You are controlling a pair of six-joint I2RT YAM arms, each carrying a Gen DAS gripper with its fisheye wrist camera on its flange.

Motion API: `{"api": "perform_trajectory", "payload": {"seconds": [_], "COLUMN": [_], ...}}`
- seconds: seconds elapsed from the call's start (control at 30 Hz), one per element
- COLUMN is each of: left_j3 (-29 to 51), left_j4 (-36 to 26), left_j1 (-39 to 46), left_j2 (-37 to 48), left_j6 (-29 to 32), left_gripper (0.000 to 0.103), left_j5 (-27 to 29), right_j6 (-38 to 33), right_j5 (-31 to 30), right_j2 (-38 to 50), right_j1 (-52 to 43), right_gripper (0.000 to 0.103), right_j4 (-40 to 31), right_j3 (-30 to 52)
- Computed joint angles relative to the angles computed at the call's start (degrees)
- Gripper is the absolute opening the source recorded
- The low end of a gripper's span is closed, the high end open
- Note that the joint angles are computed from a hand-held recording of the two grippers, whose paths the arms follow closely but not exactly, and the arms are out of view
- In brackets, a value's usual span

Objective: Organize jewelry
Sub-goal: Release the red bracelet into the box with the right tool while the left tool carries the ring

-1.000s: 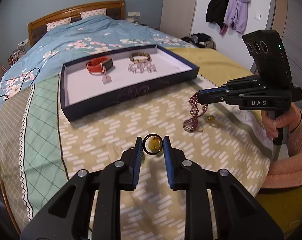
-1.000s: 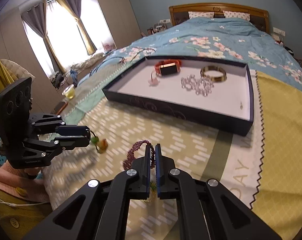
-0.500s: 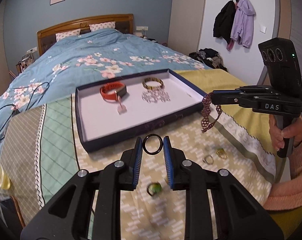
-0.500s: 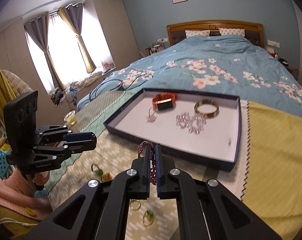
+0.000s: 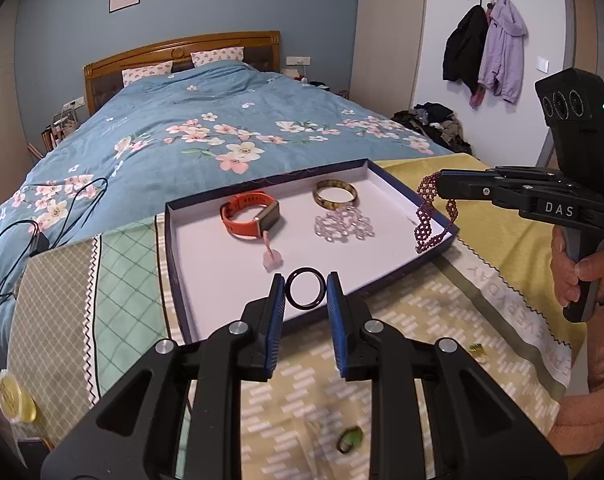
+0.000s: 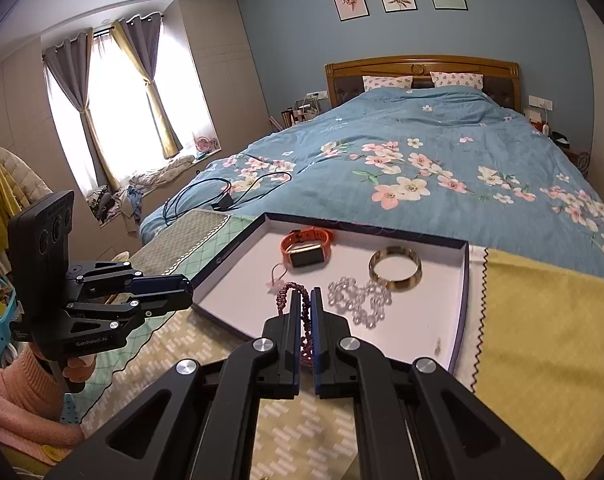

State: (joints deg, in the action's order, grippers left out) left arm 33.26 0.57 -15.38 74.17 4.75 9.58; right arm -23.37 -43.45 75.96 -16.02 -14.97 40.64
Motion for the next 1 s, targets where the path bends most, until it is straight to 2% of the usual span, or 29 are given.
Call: {"api": "perform_trajectory", "payload": {"seconds": [0.43, 1.0], "left_j3": [6.03, 11.68], "left_j4": [1.64, 2.32], "left_j1": [0.26, -0.54], "left_j2": [8.96, 18.47], "left_j6": [0.09, -0.73], "left_gripper": [0.021, 0.021], "left_j5": [-1.43, -3.50], "right_j6": [3.91, 5.44], "right_j5": [3.47, 4.94], "right_j2": [8.39, 16.73], "right_j1": [2.88, 4.23], "right_gripper": [0.003, 0.003], "right_j4": [4.23, 4.30], "right_j3": [4.52, 9.53]}}
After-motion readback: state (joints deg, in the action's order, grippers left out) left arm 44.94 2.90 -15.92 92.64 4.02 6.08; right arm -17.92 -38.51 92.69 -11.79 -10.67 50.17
